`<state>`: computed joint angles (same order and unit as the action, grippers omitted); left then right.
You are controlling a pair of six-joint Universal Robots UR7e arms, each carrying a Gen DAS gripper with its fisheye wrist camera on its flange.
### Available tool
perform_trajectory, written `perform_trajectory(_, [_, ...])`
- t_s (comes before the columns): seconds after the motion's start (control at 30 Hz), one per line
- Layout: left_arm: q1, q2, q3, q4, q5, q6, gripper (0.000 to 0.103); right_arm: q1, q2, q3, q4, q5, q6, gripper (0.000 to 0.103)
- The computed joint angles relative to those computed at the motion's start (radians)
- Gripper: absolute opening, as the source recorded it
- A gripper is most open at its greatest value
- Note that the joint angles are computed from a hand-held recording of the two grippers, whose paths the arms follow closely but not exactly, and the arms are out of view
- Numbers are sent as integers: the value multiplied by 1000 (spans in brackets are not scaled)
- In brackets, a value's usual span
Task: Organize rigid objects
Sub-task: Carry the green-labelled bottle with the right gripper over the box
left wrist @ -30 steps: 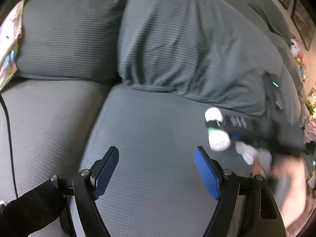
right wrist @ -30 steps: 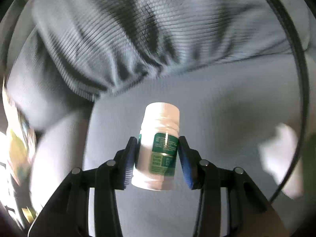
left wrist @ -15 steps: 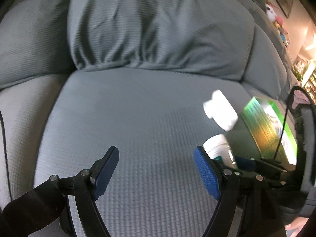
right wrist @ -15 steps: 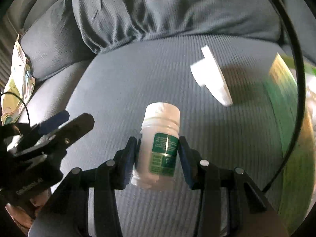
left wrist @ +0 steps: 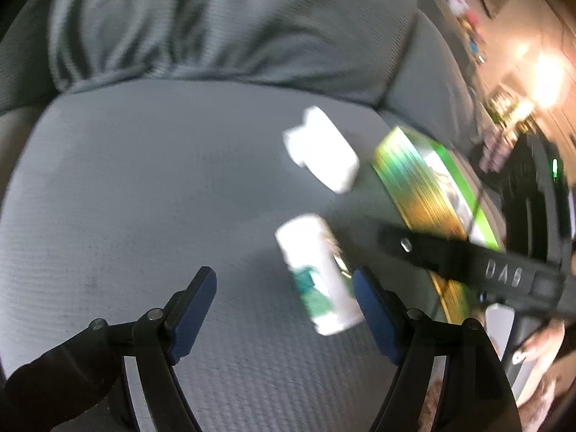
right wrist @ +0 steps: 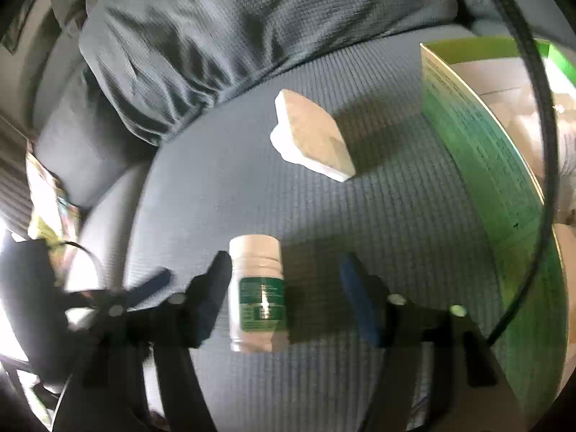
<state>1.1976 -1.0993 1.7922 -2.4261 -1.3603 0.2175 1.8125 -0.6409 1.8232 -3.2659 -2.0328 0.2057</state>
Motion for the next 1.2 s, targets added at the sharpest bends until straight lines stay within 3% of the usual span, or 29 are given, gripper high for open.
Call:
perform_trajectory(0.17, [-23,26,9,45,36,0,79,-2,17,-30,38,50,-5,45])
perform_trajectory(0.27, [-16,39,3,49,14,-11,77,-13,20,-37,79,96,0,43])
perform_trajectory(0.33, [-10,47,-4,54,-8,-13,56,-19,23,-42,106,111,5,40])
perform_trajectory(0.37, [-8,51,-6,57,-17,-16,52,-21,21,-41,118,116,8,38])
perform_trajectory(0.57, [-22,46,18,-5,0,8,49,-18,15,-30,87,124,19,38])
perform_trajectory(0.83, [-81,-12,79,-185,-92,90,48,96,-3,14,-165,-32,-117,38])
perform_trajectory(1.03, [-141,-42,133,-296,-171,137,47,172,-19,59,-378,-194,-229,39])
perform_trajectory(1.2, [-171,-28,164,-347,-253,175,47,202,-36,101,-505,-314,-295,39])
